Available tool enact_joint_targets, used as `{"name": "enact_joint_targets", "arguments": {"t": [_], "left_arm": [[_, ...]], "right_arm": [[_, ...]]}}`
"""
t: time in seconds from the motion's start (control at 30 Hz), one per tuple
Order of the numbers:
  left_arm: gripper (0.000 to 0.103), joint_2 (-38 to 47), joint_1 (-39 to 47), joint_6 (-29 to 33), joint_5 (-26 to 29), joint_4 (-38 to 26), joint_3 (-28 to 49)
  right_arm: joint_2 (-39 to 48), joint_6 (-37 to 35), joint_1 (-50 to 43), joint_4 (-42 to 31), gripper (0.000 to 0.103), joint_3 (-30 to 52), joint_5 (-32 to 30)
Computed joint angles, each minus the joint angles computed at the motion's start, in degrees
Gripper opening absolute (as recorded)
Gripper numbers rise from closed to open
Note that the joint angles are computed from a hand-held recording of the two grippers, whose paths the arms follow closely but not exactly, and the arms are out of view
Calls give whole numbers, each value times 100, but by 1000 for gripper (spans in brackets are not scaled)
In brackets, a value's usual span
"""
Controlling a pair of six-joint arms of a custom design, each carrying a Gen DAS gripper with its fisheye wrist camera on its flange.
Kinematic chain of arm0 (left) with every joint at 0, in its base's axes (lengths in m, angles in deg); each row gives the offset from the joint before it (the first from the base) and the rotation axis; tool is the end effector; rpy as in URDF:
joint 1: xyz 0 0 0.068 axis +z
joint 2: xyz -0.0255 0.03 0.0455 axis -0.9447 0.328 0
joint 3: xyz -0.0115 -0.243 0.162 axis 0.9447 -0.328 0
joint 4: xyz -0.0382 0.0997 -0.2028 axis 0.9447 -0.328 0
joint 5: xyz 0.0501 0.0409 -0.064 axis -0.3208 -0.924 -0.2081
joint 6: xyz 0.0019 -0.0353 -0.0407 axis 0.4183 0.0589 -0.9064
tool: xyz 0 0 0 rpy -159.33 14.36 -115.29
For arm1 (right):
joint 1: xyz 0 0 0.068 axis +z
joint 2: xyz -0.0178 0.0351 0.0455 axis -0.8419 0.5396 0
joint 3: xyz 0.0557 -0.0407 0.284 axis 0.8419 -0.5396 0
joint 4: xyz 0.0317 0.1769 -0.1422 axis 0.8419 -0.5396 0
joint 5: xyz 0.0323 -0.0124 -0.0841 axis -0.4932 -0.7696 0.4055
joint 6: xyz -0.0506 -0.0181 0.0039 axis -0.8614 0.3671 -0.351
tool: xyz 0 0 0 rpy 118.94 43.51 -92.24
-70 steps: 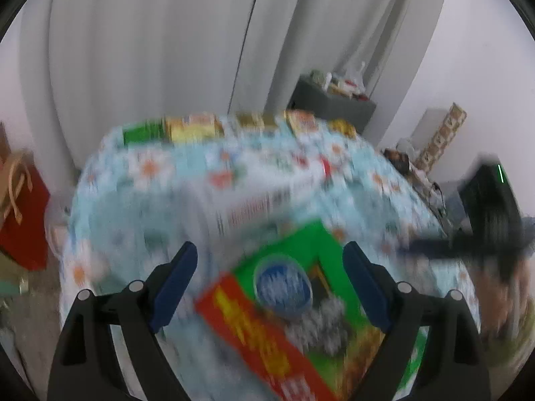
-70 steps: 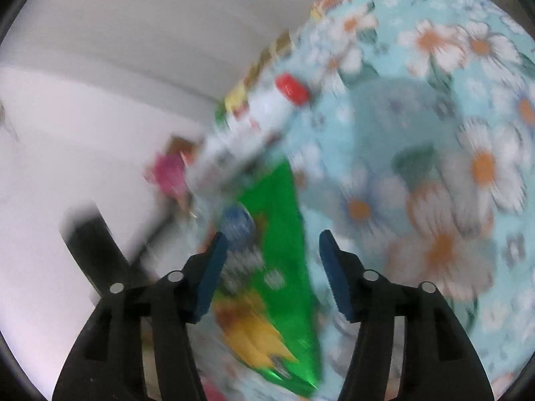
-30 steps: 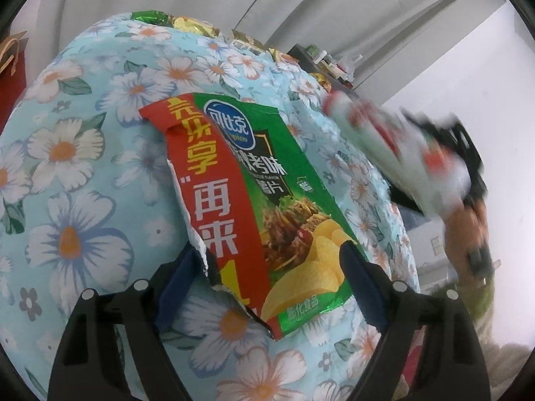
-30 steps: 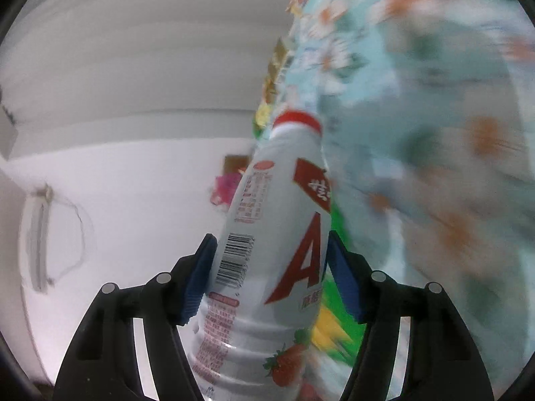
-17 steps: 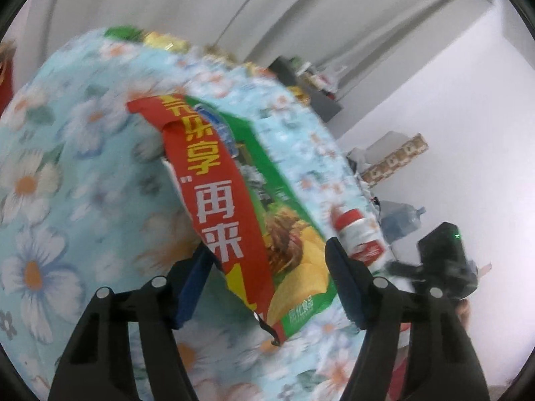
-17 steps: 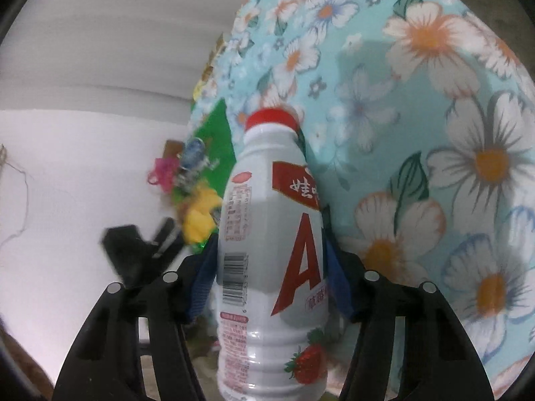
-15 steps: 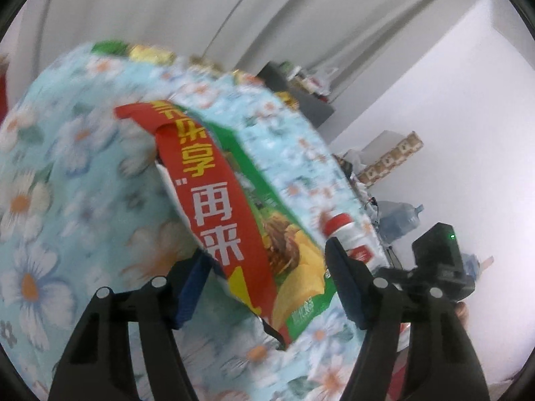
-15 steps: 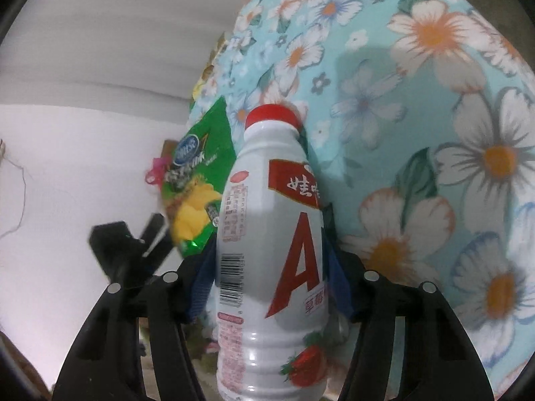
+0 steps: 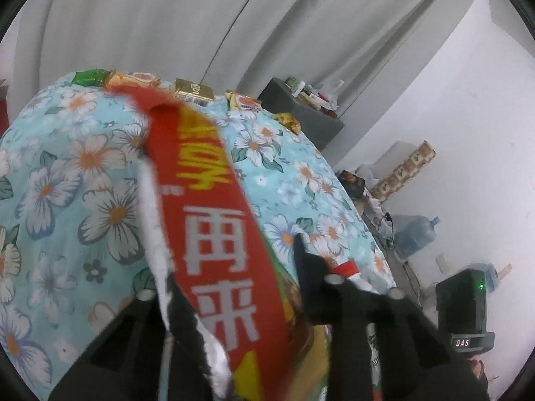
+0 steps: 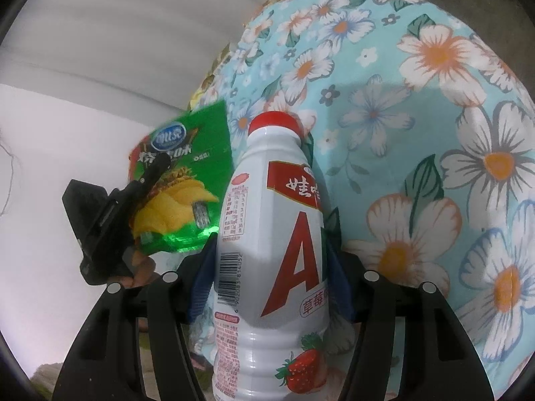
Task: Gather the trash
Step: 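Lift and carry the bottle and chip bag over the wastebasket with both grippers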
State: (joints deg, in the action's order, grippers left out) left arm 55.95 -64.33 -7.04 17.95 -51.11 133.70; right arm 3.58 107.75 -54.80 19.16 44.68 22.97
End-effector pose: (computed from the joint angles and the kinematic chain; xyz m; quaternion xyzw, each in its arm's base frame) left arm 0.3031 0.0116 0.3552 0.0578 0.8920 -0.3065 0.3272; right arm 0.3096 0.0386 0.3191 0.1307 0.8777 0.4328 0.1586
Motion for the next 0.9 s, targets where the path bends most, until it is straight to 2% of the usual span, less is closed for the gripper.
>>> {"name": "enact_joint_targets", "arguments": {"t": [0.17,0.4,0.47,0.57,0.67,0.9], "left_arm": [[9,-132,211,796,45,-722,281],[9,-63,680,2835,479,-3019,1372],[9,-270,665,3310,433,-3240,1334],[9,-740,255,3368,47,-2731,831],[9,-1036,-304,3072,-386,-2200,396],[9,-1246,-1065,2443,-818,-1492,34]], "right_arm": [[-238,-60,46,9,56,-154,225],[-755,35,-10,11,56,-529,553],[-898,17,-12,-115,56,-557,739],[-924,1,31,-224,57,-527,933],[-905,2,-12,-312,57,-507,920],[-638,-85,126,-479,61,-165,1141]]}}
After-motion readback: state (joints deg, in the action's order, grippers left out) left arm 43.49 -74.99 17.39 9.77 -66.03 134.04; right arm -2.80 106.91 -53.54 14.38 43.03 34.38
